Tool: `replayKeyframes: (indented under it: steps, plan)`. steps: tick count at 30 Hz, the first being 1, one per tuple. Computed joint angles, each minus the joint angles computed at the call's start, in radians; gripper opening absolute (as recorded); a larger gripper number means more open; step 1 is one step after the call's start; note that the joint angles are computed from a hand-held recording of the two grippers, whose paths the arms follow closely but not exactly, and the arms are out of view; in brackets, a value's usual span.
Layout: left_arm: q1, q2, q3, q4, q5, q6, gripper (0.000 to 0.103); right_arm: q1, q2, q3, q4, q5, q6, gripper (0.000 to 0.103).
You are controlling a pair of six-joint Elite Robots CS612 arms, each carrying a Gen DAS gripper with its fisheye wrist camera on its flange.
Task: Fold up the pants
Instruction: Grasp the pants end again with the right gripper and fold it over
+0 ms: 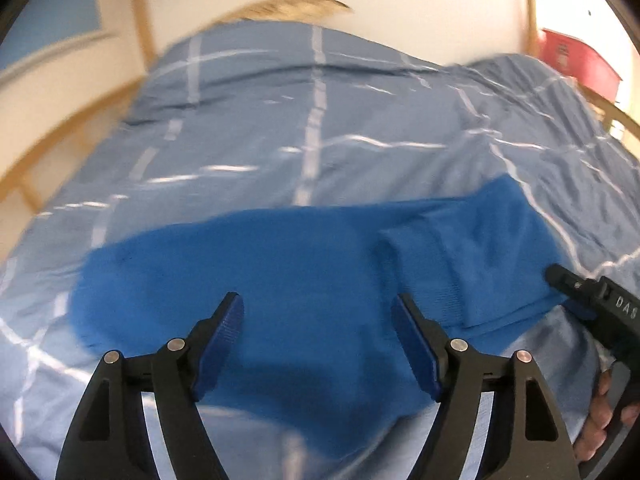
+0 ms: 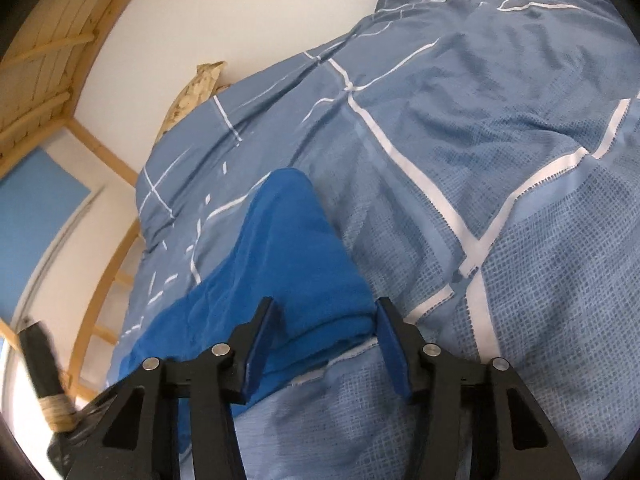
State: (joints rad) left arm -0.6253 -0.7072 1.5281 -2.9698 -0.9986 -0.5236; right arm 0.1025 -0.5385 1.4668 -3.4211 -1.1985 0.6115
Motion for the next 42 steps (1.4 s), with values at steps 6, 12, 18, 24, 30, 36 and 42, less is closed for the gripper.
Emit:
replayKeyframes:
  steps: [6,12,18,24,30,36,42]
  plan:
    - [0.000,-0.032,0.053,0.068,0.077,-0.074,0.076,0.021,-0.019,-0.008,0.068,-0.069,-0.078,0.034]
    - [0.026,-0.073,0.117,0.048,0.060,-0.167,0.076,0.070,-0.068,0.011,0.023,-0.204,-0.231,0.022]
    - [0.071,-0.120,0.199,-0.066,0.027,-0.156,0.076,0.135,-0.089,-0.023,-0.014,-0.268,-0.380,0.021]
    - [0.135,-0.147,0.254,-0.203,-0.081,-0.024,0.076,0.201,-0.078,-0.076,-0.027,-0.306,-0.463,0.021]
    - [0.176,-0.160,0.309,-0.264,-0.106,0.042,0.076,0.265,-0.054,-0.129,-0.031,-0.358,-0.503,0.020]
    - [0.219,-0.158,0.344,-0.312,-0.184,0.010,0.076,0.330,-0.006,-0.206,-0.015,-0.396,-0.639,0.020]
    - [0.225,-0.149,0.365,-0.335,-0.168,0.020,0.076,0.378,0.039,-0.258,-0.001,-0.389,-0.776,0.019]
